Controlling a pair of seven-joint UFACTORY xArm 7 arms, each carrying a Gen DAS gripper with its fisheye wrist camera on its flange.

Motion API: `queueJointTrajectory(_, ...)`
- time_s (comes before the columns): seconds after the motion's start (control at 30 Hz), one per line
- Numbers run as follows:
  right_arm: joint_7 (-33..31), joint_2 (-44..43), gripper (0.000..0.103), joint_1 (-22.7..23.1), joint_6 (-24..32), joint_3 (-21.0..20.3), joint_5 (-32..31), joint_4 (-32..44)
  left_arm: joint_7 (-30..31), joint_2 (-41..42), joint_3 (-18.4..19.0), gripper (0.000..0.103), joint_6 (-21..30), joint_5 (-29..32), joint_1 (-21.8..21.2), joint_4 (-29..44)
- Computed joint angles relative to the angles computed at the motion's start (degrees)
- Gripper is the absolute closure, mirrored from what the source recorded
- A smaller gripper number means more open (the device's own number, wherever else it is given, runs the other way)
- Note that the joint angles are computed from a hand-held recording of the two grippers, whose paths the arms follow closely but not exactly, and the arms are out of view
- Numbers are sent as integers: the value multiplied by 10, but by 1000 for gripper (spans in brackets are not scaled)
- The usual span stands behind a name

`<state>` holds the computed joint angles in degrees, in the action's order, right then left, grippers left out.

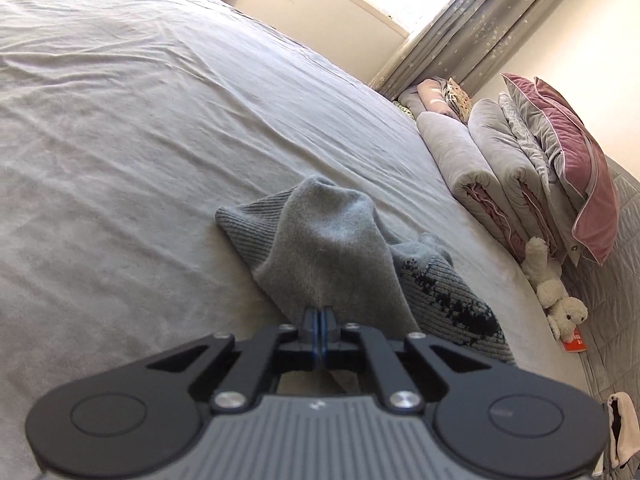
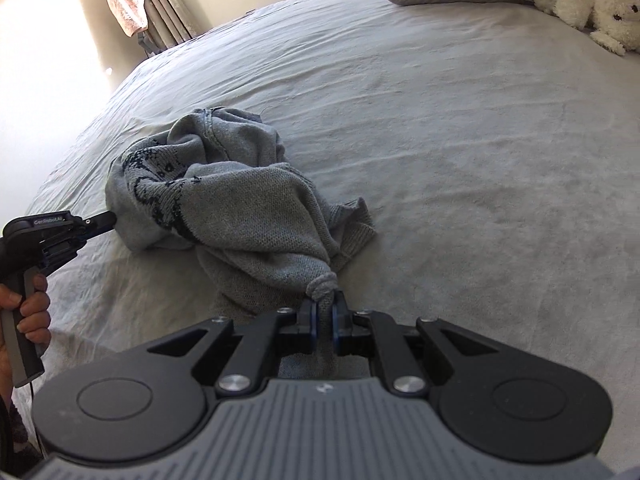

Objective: Fold clothes

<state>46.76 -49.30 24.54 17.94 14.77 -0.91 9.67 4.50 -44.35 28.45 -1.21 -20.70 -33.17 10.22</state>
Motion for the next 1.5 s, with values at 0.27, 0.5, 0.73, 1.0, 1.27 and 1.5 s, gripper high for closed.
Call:
queueJointTrajectory(0.27,57,39,94,-84,-5,66,-52,32,-80,-141,-184,103,197,34,202,-39)
queueJointTrajectory(0.5,92,63,94,-117,-5,84,-93,56,-64,-324,-190,103,388,52,262,-73)
queueJointTrajectory(0.73,101,74,93,-120,-4,83,-115,71,-44,-510,-176,103,596,49,310,-90)
queueJointTrajectory(1.0,78,52,94,-89,4,55,-107,57,-7,-601,-131,103,766,37,360,-91)
queueJointTrajectory(1.27,19,27,89,-43,6,18,-78,29,66,-578,-138,101,735,13,382,-92)
queueJointTrajectory(1.5,8,-20,52,-33,-43,-6,-33,0,92,-474,-181,58,557,0,340,-82)
